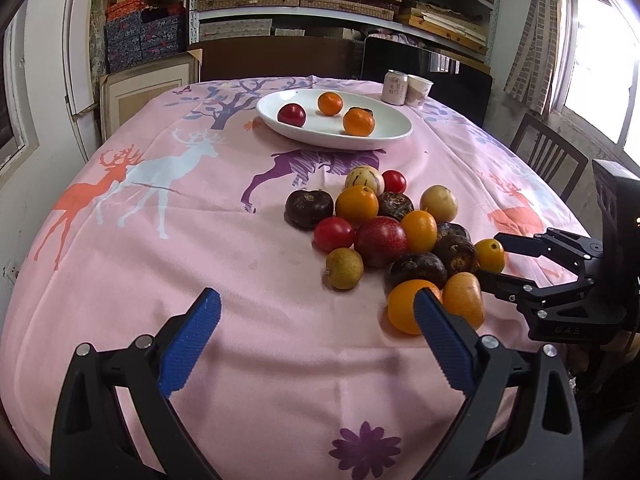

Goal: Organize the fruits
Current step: 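Move the right tool to a yellow fruit while the left tool approaches an orange, then close the right tool on the yellow fruit while the left tool grasps the orange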

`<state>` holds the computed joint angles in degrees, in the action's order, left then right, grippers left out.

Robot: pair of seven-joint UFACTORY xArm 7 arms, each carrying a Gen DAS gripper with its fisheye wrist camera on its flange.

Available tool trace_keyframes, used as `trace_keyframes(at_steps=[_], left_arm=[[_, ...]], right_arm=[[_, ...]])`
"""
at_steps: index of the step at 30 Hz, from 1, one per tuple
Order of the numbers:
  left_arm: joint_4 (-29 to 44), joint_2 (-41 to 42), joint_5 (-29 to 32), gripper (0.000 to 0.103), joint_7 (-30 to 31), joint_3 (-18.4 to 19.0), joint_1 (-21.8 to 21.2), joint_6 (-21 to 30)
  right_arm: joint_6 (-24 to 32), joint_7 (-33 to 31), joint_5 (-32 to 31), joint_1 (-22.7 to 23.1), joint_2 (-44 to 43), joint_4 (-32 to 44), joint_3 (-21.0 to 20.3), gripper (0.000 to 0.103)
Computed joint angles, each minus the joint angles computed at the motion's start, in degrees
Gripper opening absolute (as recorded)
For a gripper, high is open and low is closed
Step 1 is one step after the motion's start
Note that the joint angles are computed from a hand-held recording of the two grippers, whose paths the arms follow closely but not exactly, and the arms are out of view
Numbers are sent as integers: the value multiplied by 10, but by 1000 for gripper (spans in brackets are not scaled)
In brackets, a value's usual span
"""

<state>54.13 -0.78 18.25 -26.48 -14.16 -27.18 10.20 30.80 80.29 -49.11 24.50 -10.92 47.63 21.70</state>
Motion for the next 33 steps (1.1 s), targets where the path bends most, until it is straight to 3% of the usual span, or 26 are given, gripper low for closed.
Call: trace_keyframes(at_steps=[1, 3, 7, 11, 16, 27, 33], left_arm=[[1, 1, 7, 95, -5, 0, 0, 2], [3, 2, 20, 95, -17, 0, 0, 4], [6, 3, 41, 95, -32, 0, -1, 9], [20, 4, 185, 95, -140, -2, -1, 39], [27, 6, 230, 95, -157, -6, -11, 55], [49, 24, 246, 94, -158, -5, -29, 79], [73, 50, 221, 72, -96, -10, -57, 101]], right_arm=[[-1, -7, 3, 1, 3, 2, -1, 52], [-7, -6, -8, 1, 6, 3, 1, 49], [10, 0, -22, 7, 9, 8, 4, 47], [26, 12, -31, 11, 6, 10, 4, 37], [25, 26, -41, 12, 3, 6, 4, 37], [10, 53, -47, 0, -35, -23, 12, 37], [-7, 64, -39, -17, -51, -42, 21, 37]])
